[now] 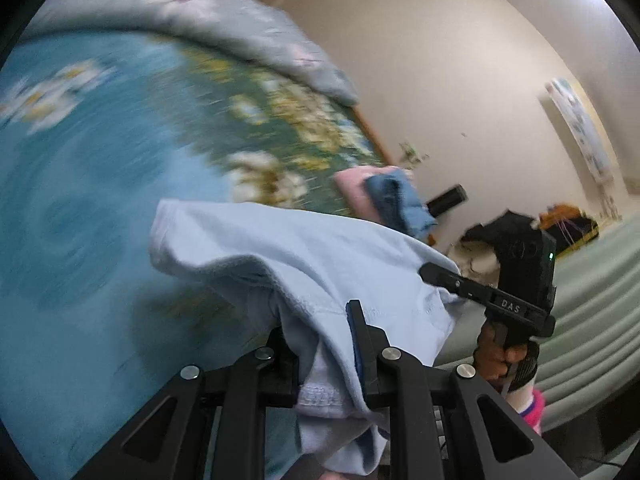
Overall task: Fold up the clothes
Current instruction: 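Carry the folded shirt with both grippers to the pink and blue clothes stack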
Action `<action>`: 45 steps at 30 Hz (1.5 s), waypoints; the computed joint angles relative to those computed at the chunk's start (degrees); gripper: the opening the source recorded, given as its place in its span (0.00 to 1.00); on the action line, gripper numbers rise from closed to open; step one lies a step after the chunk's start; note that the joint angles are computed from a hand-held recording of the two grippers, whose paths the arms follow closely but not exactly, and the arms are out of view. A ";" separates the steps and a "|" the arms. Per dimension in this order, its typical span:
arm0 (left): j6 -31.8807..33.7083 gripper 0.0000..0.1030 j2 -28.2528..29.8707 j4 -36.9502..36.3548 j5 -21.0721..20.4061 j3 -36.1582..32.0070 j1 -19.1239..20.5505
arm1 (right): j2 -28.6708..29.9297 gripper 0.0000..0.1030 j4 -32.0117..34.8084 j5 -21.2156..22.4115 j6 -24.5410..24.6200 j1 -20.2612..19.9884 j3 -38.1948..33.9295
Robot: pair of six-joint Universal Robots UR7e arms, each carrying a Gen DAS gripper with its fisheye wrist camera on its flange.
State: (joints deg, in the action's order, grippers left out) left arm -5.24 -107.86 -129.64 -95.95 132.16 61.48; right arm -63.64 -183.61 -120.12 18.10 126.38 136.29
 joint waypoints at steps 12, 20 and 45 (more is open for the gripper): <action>-1.86 0.20 31.14 -29.07 2.92 -8.23 -16.97 | -24.87 0.10 15.86 -10.58 -18.15 -8.97 -3.35; -5.06 0.20 49.91 -46.74 0.57 -12.99 -18.51 | -29.64 0.10 7.93 -12.71 -32.25 -18.81 -6.70; -7.32 0.31 45.37 -47.88 5.67 -4.43 -15.14 | -25.34 0.47 -20.60 -4.20 -34.40 -26.26 8.65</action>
